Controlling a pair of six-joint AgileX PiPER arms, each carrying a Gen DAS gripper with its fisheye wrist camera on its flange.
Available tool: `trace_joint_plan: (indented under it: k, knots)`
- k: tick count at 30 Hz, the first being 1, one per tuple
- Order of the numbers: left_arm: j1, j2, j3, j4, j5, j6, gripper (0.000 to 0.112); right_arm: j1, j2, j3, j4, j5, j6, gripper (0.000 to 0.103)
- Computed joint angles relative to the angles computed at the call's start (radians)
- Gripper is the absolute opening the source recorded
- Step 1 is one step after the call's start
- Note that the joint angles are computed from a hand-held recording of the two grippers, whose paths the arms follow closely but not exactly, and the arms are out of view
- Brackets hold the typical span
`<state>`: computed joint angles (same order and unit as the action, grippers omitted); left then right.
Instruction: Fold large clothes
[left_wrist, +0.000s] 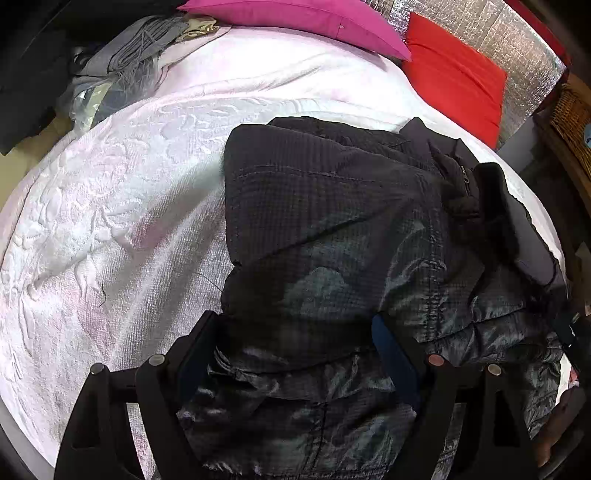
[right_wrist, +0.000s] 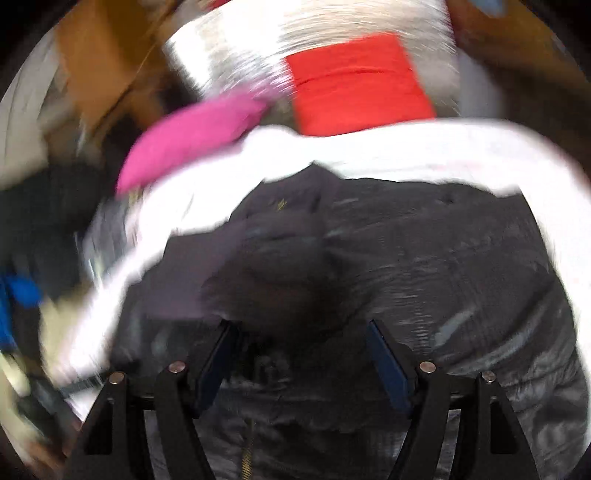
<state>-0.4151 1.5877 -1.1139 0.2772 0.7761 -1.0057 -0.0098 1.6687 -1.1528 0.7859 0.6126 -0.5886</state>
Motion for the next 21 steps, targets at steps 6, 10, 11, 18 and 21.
trace_joint_plan:
  k: [6, 10, 11, 18, 21]
  knots:
    - [-0.065, 0.004, 0.011, 0.044, 0.016, -0.073, 0.084, -0.261, 0.134, -0.077, 0.241, 0.264, 0.059, 0.076]
    - [-0.046, 0.013, -0.005, 0.01, 0.019, -0.045, 0.084, -0.231, 0.005, -0.043, 0.179, 0.198, -0.017, 0.076]
    - [-0.043, 0.02, -0.012, 0.007, 0.02, -0.04, 0.084, -0.227, -0.022, -0.028, 0.178, 0.173, -0.017, 0.076]
    - [0.014, 0.008, -0.01, -0.09, -0.001, 0.059, 0.084, 0.035, -0.181, 0.057, -0.214, -0.044, -0.057, 0.076]
    - [0.04, 0.002, -0.001, -0.135, -0.018, 0.091, 0.084, 0.193, -0.165, 0.07, -0.409, -0.085, 0.075, 0.076]
